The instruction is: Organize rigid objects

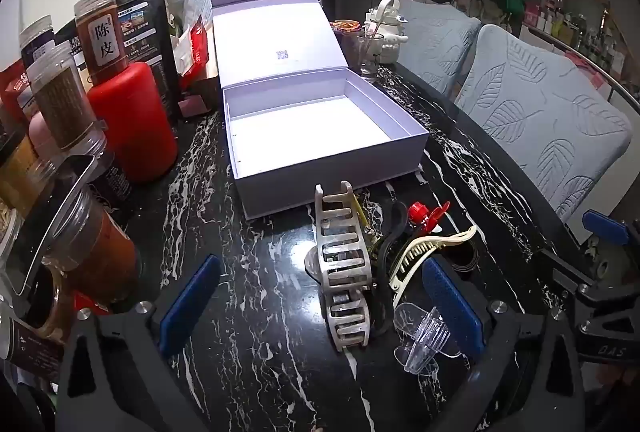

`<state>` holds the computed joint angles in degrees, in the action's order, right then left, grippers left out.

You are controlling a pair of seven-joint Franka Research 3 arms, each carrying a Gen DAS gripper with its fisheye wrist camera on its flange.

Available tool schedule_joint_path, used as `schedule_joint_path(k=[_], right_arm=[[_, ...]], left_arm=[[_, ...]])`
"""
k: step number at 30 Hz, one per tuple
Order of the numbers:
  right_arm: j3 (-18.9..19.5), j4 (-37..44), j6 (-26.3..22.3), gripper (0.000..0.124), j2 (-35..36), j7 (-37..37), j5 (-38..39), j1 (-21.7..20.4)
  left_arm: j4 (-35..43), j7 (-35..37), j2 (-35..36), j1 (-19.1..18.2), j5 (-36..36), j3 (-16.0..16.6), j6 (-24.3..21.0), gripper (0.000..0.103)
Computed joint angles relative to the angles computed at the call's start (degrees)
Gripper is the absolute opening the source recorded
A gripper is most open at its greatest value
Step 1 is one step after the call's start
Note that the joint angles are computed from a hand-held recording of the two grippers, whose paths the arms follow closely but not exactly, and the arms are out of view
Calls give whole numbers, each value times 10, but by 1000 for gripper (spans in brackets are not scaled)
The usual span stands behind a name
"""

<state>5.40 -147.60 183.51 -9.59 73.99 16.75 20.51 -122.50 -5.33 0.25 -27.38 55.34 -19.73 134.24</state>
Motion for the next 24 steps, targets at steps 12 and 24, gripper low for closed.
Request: schedule_joint_path(k=[12, 24], right_arm=[[-19, 1, 3, 103, 2, -15, 17, 22], [-34, -2, 5, 103, -1, -30, 36, 42]], left_arm=[[-5, 5, -4, 5, -3, -2, 9, 103], [-4, 14, -6, 3, -3, -1, 13, 103]])
